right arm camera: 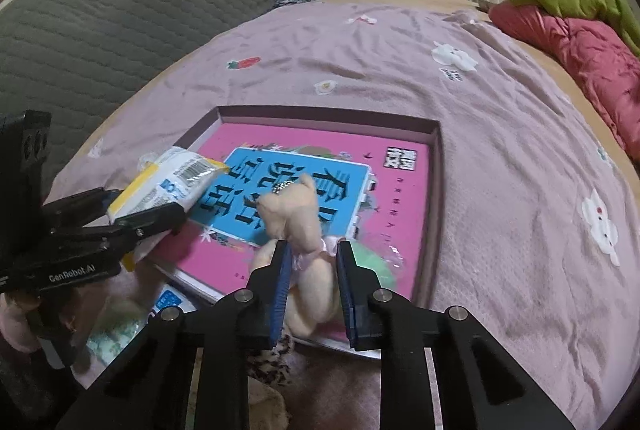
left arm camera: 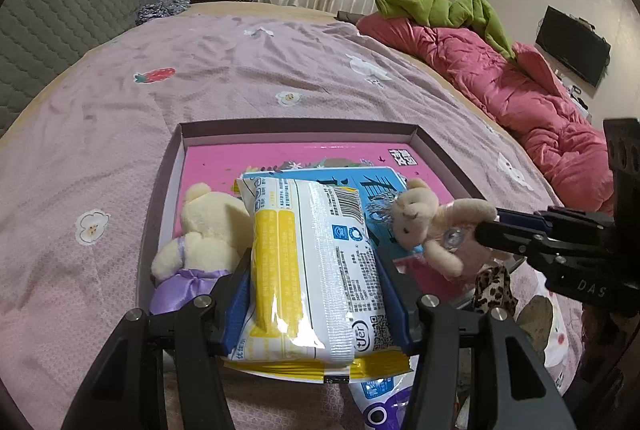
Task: Organize soft objects
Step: 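Lower the wipes pack into the tray and open the left gripper while the right sets down the bear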
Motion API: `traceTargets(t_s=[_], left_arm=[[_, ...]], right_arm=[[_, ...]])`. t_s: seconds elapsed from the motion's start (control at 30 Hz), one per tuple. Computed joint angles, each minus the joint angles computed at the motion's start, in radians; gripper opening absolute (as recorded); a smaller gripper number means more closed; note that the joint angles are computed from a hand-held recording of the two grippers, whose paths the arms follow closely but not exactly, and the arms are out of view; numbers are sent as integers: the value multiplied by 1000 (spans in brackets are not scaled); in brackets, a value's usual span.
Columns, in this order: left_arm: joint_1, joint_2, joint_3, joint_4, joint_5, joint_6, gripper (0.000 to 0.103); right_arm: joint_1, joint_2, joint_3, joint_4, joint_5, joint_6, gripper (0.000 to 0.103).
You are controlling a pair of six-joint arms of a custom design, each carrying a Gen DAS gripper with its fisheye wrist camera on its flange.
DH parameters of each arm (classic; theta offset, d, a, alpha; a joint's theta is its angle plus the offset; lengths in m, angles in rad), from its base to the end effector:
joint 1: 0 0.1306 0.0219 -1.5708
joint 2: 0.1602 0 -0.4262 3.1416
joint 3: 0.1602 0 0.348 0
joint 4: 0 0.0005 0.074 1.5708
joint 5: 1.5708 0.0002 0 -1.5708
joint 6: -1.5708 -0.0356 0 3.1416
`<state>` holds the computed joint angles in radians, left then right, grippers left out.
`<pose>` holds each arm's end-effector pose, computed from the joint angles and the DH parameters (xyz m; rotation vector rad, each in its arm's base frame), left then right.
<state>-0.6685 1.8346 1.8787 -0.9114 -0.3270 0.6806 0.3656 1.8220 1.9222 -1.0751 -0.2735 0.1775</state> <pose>0.4890 -0.3723 0.4521 -0.1589 2.3858 -0.2396 0.5563 0.2227 0.4663 -0.7855 2.4207 0.4217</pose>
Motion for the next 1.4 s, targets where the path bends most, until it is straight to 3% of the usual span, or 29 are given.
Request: traceTargets(t_s=[0.23,0.83,1.33,1.4], left_arm=[[-2,10,10,-13,7,7,56],[3,50,42,-47,9,7,56],[15,107,110,-110,21,-15,57],[13,112,118,-122,21,-19,57]], right_arm=[[29,30,16,-1,38,21,23],[29,56,31,-12,9,1,23],[26,35,10,18,-15,-6,31],[26,34,8,21,-10,-8,36]])
